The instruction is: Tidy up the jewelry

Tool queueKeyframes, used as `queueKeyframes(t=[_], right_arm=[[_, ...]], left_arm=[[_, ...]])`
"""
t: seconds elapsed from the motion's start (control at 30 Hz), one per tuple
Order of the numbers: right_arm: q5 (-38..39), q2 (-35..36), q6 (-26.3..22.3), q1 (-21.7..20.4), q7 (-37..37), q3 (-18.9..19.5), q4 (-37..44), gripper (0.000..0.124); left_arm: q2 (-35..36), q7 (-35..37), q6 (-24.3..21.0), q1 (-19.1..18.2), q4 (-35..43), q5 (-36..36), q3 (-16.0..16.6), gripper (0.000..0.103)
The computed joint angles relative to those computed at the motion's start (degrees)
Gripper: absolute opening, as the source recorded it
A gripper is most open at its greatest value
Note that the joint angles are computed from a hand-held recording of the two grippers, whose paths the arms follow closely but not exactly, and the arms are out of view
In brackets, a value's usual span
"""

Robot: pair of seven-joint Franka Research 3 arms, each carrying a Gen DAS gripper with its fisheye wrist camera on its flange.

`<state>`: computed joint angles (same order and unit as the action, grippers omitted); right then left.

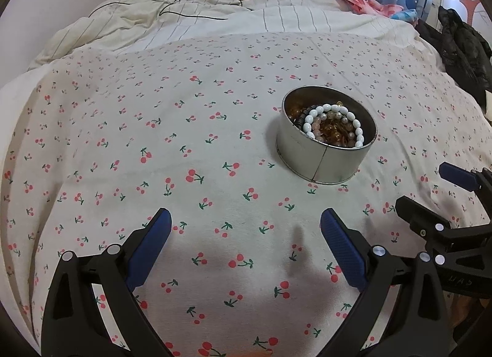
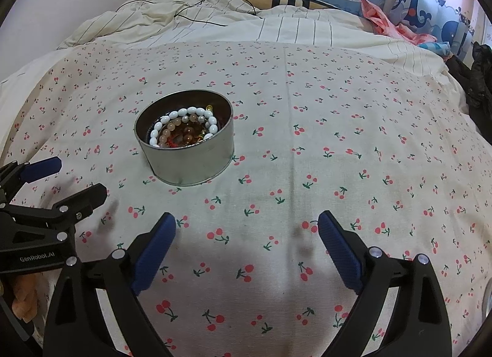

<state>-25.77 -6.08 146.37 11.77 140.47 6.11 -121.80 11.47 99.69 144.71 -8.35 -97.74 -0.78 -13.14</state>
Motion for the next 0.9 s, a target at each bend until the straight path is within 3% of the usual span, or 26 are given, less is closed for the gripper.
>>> queueKeyframes(t=[0.9], right_arm=[[-0.09,0.14,-0.11,0.16,0.18,-0.03,0.11,0.091]], left_arm=[[-0.11,0.12,-0.74,-0.23,0.07,-0.06,-0.07,0.094]])
